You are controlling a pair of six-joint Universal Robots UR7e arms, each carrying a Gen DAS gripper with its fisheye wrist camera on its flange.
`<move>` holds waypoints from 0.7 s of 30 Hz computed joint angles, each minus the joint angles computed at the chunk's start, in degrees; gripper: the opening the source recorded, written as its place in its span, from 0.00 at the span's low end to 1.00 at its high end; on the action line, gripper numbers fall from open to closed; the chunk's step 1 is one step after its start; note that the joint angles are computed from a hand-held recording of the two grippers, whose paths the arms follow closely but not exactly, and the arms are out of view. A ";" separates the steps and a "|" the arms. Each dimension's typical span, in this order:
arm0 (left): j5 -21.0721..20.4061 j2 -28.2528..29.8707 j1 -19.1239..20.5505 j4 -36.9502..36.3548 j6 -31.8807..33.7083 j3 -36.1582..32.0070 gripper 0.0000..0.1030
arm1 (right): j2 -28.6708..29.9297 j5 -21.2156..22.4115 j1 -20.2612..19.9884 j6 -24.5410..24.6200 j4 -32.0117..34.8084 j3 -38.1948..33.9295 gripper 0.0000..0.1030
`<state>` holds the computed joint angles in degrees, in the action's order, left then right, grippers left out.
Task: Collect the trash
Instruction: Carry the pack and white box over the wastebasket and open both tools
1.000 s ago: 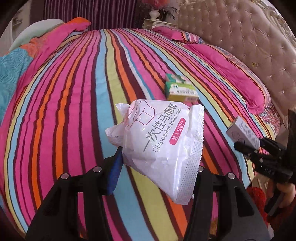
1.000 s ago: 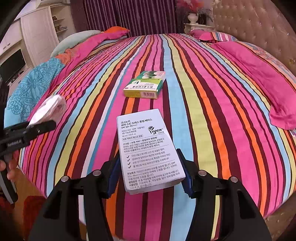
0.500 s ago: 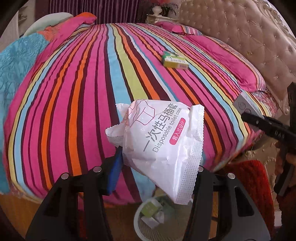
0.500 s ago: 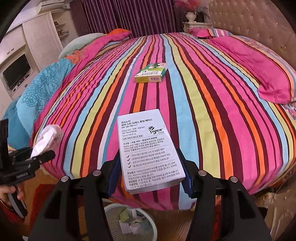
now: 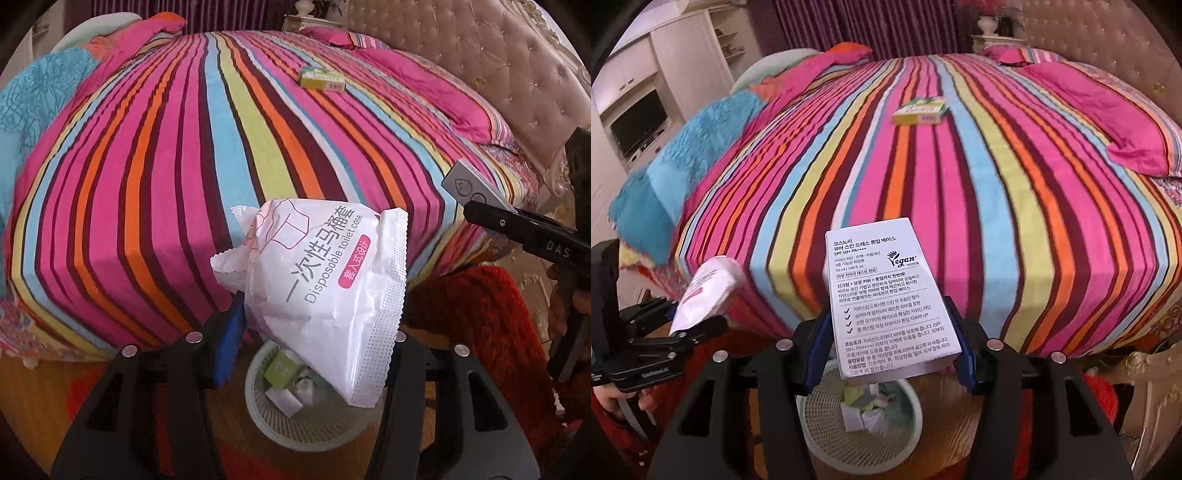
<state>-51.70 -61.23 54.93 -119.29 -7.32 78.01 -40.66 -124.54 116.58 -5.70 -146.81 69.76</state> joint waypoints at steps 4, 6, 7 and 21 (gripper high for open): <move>0.11 -1.14 -0.33 2.39 -2.22 2.13 0.50 | -0.55 0.09 0.48 0.98 1.62 2.25 0.52; 0.10 -1.32 -0.35 3.33 -2.96 2.73 0.50 | -0.77 0.07 0.52 2.21 2.22 3.35 0.52; 0.14 -1.20 -0.31 3.98 -3.33 2.85 0.50 | -0.81 -0.22 0.54 2.89 2.39 3.72 0.52; -4.30 1.54 2.14 13.17 -8.21 0.91 0.50 | 0.22 3.33 -1.55 11.72 12.89 3.08 0.52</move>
